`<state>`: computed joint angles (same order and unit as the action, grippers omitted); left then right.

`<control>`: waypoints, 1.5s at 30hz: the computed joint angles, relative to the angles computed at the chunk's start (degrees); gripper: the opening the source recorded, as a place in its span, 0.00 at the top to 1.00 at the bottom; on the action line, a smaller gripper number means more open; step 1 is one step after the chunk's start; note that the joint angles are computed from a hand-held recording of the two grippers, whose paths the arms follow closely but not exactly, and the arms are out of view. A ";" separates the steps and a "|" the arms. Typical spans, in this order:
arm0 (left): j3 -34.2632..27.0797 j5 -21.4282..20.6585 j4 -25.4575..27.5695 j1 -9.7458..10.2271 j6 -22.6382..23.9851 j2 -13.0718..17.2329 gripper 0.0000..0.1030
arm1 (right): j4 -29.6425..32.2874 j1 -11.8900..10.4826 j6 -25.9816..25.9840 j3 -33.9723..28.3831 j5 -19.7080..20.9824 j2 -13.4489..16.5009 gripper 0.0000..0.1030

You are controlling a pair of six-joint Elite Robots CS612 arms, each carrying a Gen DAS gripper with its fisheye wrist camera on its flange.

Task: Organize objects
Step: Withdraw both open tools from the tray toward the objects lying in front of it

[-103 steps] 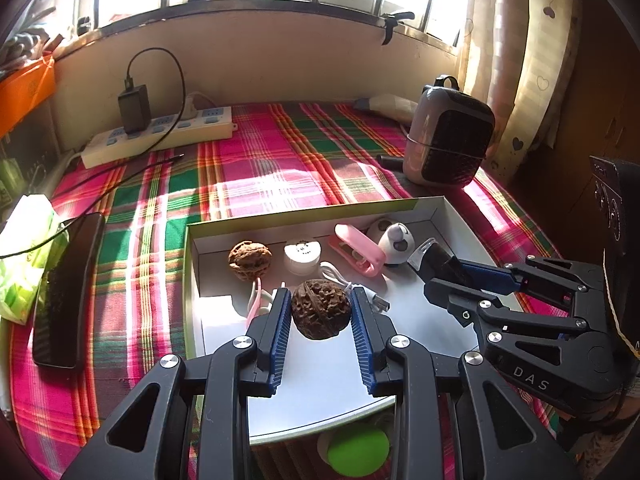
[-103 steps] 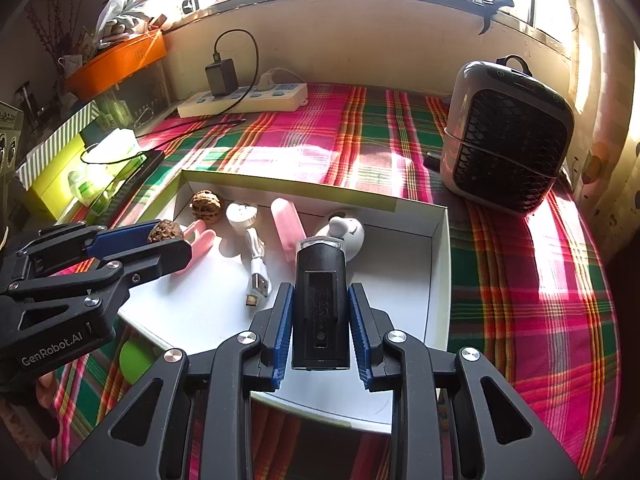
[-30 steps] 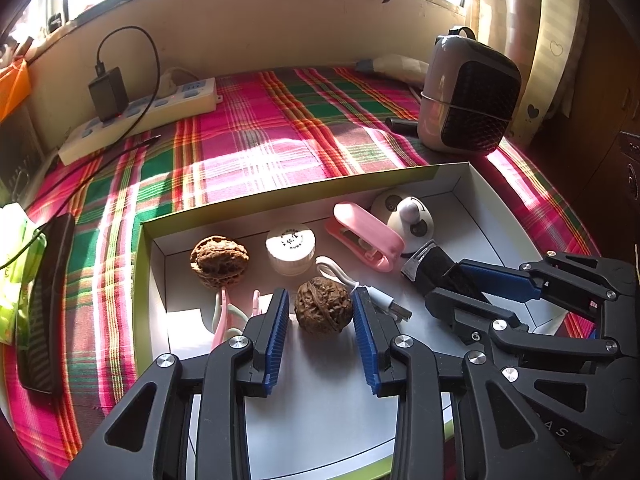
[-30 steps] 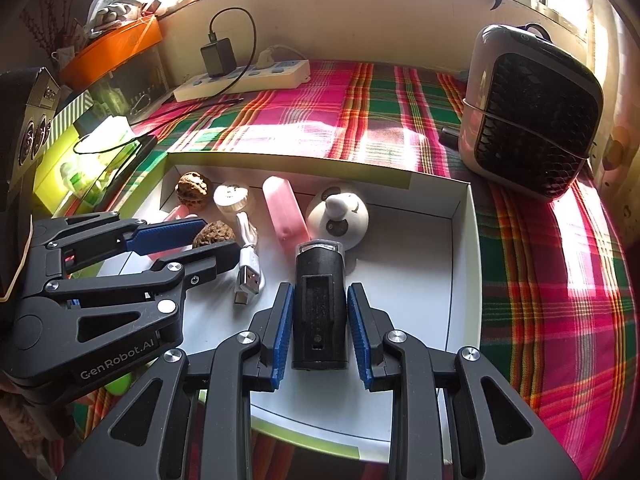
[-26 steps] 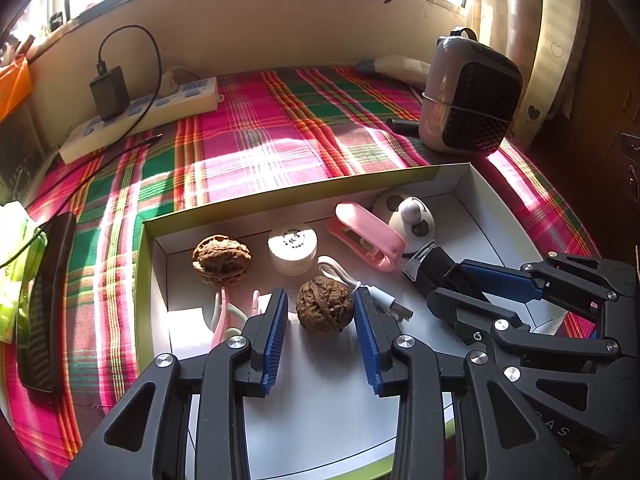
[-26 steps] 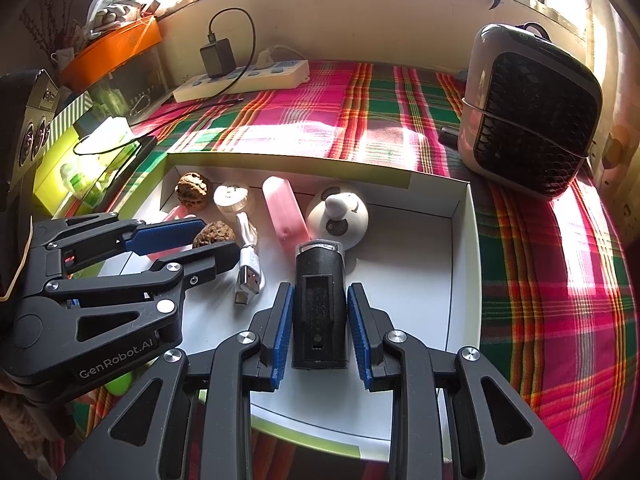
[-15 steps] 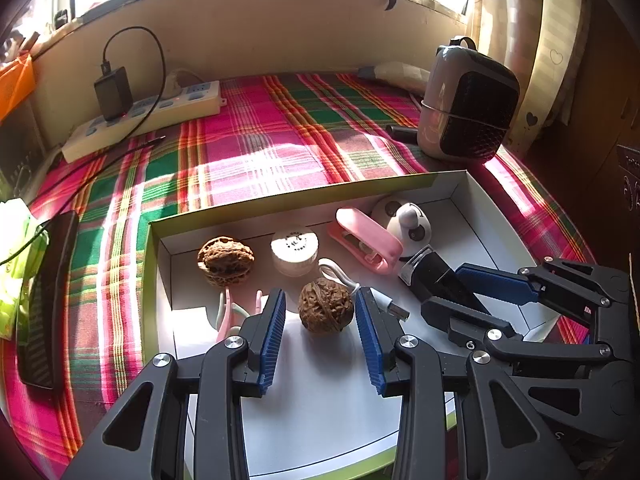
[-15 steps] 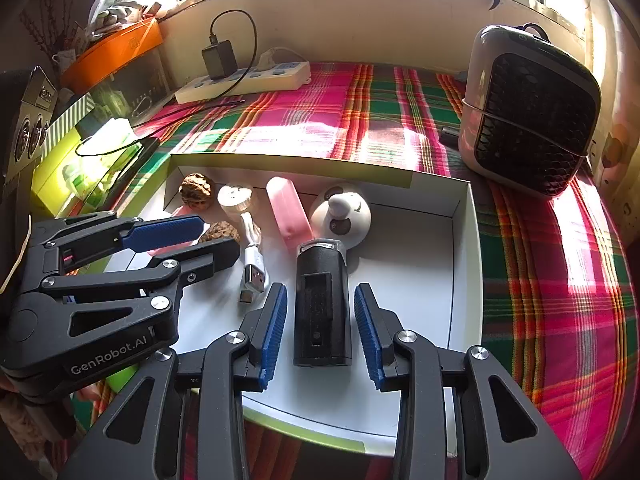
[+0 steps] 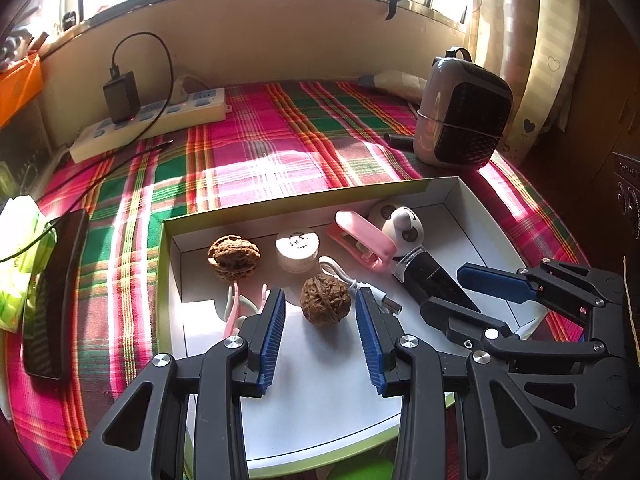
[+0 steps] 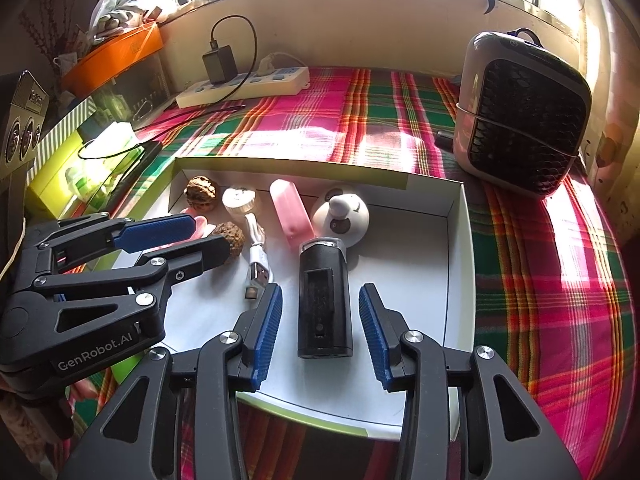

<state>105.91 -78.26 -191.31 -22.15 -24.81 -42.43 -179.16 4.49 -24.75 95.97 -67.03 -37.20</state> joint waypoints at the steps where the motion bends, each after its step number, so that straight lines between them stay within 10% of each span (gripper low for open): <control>1: 0.10 0.03 -0.19 0.00 -0.05 -0.04 0.66 | -0.15 -0.04 0.16 0.12 0.06 -0.03 0.59; 45: 11.68 0.49 -13.36 -3.42 -6.58 -2.59 0.64 | -12.83 -2.28 0.39 10.67 4.71 -3.41 0.58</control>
<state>117.59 -77.76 -204.66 -25.56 -31.39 -45.03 -191.99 2.21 -24.36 106.65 -62.32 -40.60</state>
